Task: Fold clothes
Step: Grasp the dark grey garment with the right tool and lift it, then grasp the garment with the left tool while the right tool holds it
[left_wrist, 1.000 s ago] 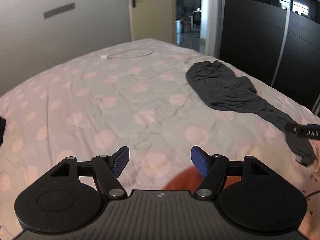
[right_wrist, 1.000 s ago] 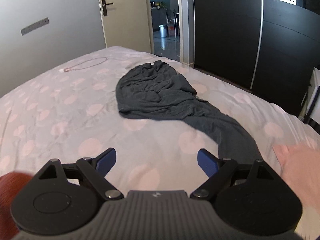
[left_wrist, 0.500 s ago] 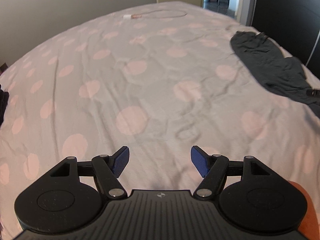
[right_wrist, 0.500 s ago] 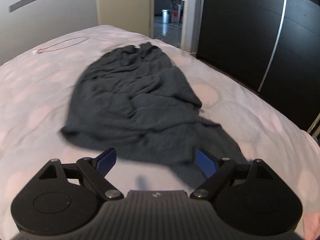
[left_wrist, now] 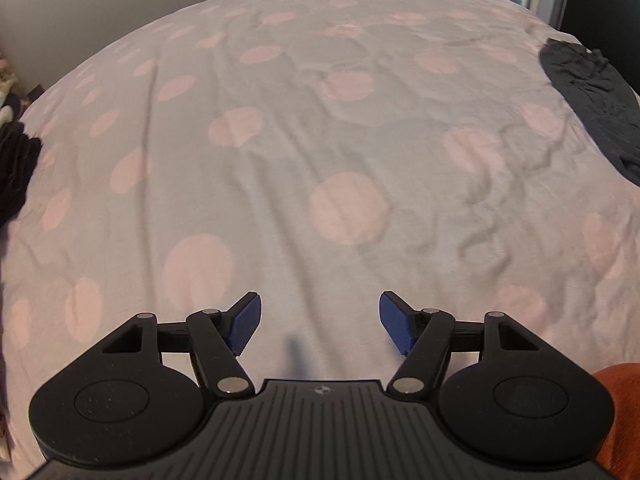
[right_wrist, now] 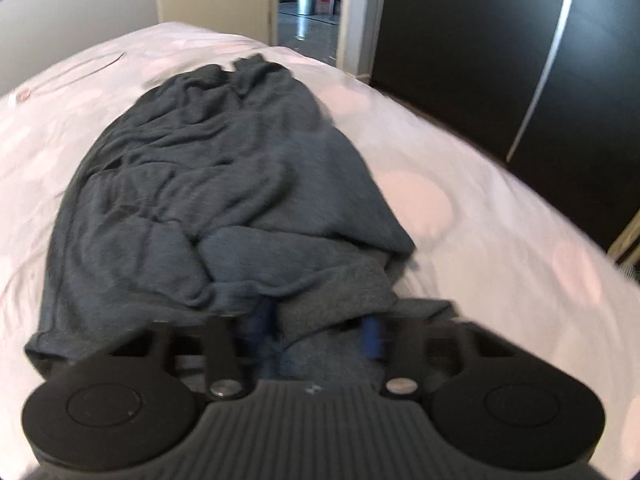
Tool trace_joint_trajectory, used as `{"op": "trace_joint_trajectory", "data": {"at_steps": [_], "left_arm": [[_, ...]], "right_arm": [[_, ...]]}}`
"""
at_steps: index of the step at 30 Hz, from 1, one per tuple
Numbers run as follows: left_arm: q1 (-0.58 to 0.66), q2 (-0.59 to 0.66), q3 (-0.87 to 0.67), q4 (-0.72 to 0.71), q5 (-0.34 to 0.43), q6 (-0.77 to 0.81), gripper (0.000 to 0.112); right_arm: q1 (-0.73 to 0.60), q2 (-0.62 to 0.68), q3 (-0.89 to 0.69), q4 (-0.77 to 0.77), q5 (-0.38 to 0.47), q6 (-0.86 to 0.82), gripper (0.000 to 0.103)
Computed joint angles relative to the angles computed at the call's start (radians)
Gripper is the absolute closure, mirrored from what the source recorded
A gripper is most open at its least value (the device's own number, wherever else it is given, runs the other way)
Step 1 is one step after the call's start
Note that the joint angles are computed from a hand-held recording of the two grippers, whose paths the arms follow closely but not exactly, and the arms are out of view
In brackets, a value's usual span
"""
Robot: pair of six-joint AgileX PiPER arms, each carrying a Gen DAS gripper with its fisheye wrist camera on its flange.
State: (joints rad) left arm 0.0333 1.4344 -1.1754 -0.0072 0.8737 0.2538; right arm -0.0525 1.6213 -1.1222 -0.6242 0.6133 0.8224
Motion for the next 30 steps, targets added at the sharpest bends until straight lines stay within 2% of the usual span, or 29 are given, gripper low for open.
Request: {"op": "trace_joint_trajectory", "data": {"at_steps": [4, 8, 12, 16, 20, 23, 28, 30], "left_arm": [[0.059, -0.028, -0.017, -0.012, 0.023, 0.029, 0.044], [0.136, -0.068, -0.048, -0.023, 0.054, 0.062, 0.050], [0.247, -0.124, -0.084, -0.103, 0.081, 0.174, 0.050], [0.407, -0.157, -0.142, -0.255, 0.133, 0.306, 0.051], [0.583, -0.142, -0.225, -0.393, 0.202, 0.398, 0.052], [0.680, -0.129, -0.264, -0.443, 0.230, 0.446, 0.052], [0.805, -0.103, -0.275, -0.496, 0.276, 0.505, 0.052], [0.845, -0.090, -0.265, -0.514, 0.292, 0.523, 0.052]], "right_arm": [[0.066, -0.036, -0.058, -0.002, 0.060, 0.002, 0.083], [0.211, -0.105, -0.128, 0.030, 0.081, -0.038, 0.084], [0.407, -0.110, -0.275, 0.051, 0.130, -0.058, 0.084], [0.635, -0.042, -0.481, 0.032, 0.198, -0.055, 0.086], [0.829, 0.065, -0.697, 0.088, 0.208, -0.096, 0.087], [0.961, 0.206, -0.899, 0.191, 0.230, -0.145, 0.087], [1.083, 0.547, -1.289, 0.328, 0.405, -0.173, 0.087], [1.098, 0.638, -1.360, 0.360, 0.444, -0.170, 0.086]]}}
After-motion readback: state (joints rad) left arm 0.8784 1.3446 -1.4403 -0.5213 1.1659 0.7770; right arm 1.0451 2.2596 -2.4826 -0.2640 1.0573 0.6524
